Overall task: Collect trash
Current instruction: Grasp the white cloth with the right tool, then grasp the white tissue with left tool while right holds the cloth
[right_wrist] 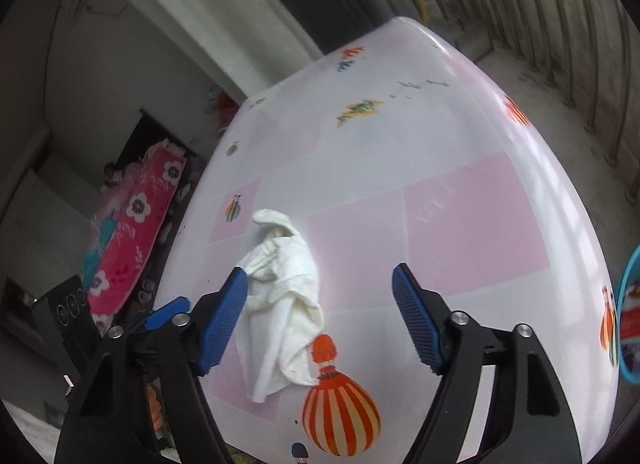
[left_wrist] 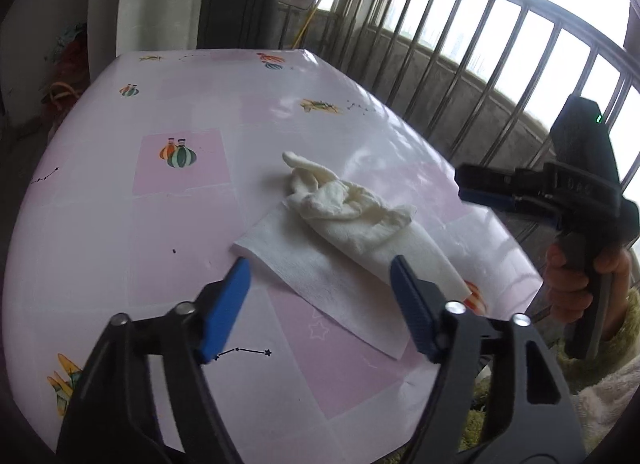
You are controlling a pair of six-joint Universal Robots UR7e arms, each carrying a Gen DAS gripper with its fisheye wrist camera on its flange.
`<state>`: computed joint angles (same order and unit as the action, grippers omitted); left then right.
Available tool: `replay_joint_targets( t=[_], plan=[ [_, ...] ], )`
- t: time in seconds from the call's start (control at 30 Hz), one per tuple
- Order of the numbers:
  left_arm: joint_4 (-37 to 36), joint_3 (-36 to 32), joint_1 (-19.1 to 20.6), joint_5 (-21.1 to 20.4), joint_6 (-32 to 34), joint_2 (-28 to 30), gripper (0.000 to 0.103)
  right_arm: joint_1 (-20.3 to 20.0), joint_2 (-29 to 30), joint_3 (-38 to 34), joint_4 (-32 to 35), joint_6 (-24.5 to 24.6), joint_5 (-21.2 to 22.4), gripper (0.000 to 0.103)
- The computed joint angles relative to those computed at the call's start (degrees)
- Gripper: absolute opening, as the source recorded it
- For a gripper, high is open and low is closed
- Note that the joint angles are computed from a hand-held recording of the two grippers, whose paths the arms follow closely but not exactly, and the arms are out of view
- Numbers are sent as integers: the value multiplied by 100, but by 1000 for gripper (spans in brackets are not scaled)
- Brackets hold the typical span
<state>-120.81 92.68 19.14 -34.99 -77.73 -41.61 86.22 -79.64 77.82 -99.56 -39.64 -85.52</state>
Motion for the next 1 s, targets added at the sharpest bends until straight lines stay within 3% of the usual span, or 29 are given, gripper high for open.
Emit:
replay_joint_targets(
  t=[0.17, 0.33, 0.5, 0.63, 0.73, 0.93, 1.0],
  plan=[
    [-570, 161, 109, -23, 352, 3, 35, 312, -8, 223, -172, -570, -158, 45],
    [-571, 175, 314, -227, 320, -2, 13, 514, 83, 417, -373, -828, -535, 35],
    [-708, 255, 346, -309, 443, 10, 9, 598, 185, 538, -507, -939, -932, 32],
    [-885, 371, 329, -307, 493, -27, 7, 655, 213, 712, -830, -1012, -1261, 15],
    [-926, 431, 331, -313, 430, -64, 4, 589, 243, 623, -920, -813, -1179, 9],
    [-1118, 560, 321, -312, 459, -114, 0, 229, 361, 51, -835, 48, -871, 8],
    [-1108, 564, 317, -301, 479, -112, 0, 115, 350, -52, -917, 221, -958, 8]
  ],
)
